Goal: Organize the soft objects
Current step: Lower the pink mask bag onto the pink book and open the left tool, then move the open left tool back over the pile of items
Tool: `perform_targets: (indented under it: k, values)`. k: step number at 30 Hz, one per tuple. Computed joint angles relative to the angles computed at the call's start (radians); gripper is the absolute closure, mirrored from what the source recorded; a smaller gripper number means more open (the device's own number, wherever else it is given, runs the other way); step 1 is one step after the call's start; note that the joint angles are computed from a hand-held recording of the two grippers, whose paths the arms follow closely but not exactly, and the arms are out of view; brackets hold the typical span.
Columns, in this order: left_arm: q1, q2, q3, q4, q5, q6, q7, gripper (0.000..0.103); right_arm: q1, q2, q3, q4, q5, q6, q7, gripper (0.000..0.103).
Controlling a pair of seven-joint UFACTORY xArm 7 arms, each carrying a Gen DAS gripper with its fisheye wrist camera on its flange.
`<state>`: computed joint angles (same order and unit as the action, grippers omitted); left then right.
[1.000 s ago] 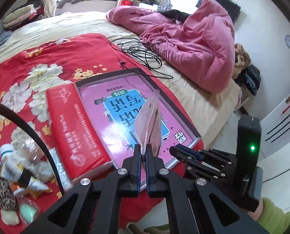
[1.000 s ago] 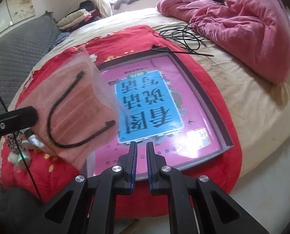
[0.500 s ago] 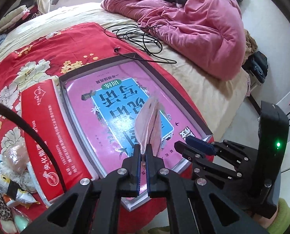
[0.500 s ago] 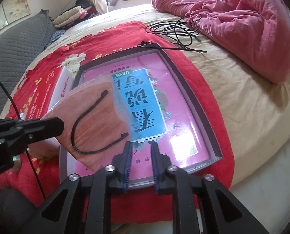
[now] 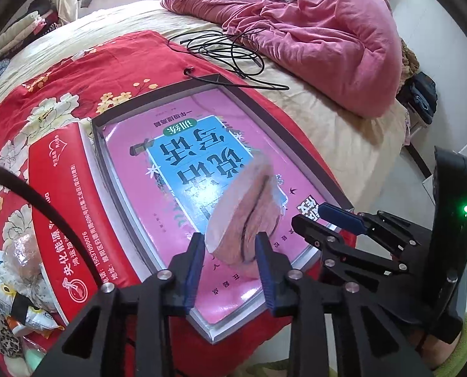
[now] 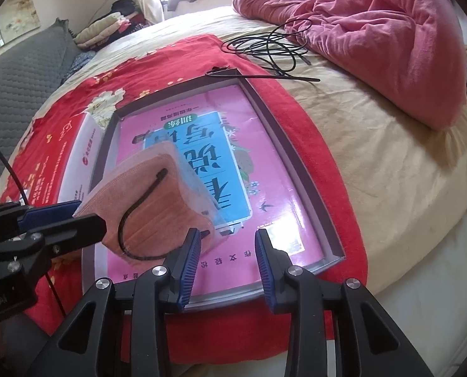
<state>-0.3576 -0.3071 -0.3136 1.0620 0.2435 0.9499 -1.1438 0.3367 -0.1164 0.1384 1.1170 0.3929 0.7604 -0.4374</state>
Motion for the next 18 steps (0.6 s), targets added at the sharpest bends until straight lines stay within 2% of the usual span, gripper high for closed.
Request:
perform_targets:
  k: [3, 5, 10, 13, 18]
  values:
    - [0.001, -0.002, -0.003, 0.000, 0.005, 0.004, -0.009, 0.062, -0.001, 0.000, 0.000, 0.000, -0.007, 0.001, 0.003, 0.065]
    - [0.001, -0.005, -0.004, -0.001, 0.007, 0.004, -0.011, 0.059, -0.001, -0.003, 0.000, -0.002, -0.009, 0.001, 0.006, 0.059]
    - [0.000, -0.006, -0.012, 0.013, 0.021, 0.029, -0.014, 0.048, 0.000, -0.012, 0.000, -0.004, -0.018, -0.004, 0.014, 0.058]
    - [-0.001, -0.007, -0.018, 0.024, 0.031, 0.044, -0.022, 0.041, 0.000, -0.016, 0.000, -0.003, -0.023, -0.007, 0.020, 0.051]
    - [-0.002, -0.017, -0.022, 0.032, 0.041, 0.067, -0.032, 0.039, -0.001, -0.029, -0.001, -0.003, -0.035, -0.008, 0.034, 0.047]
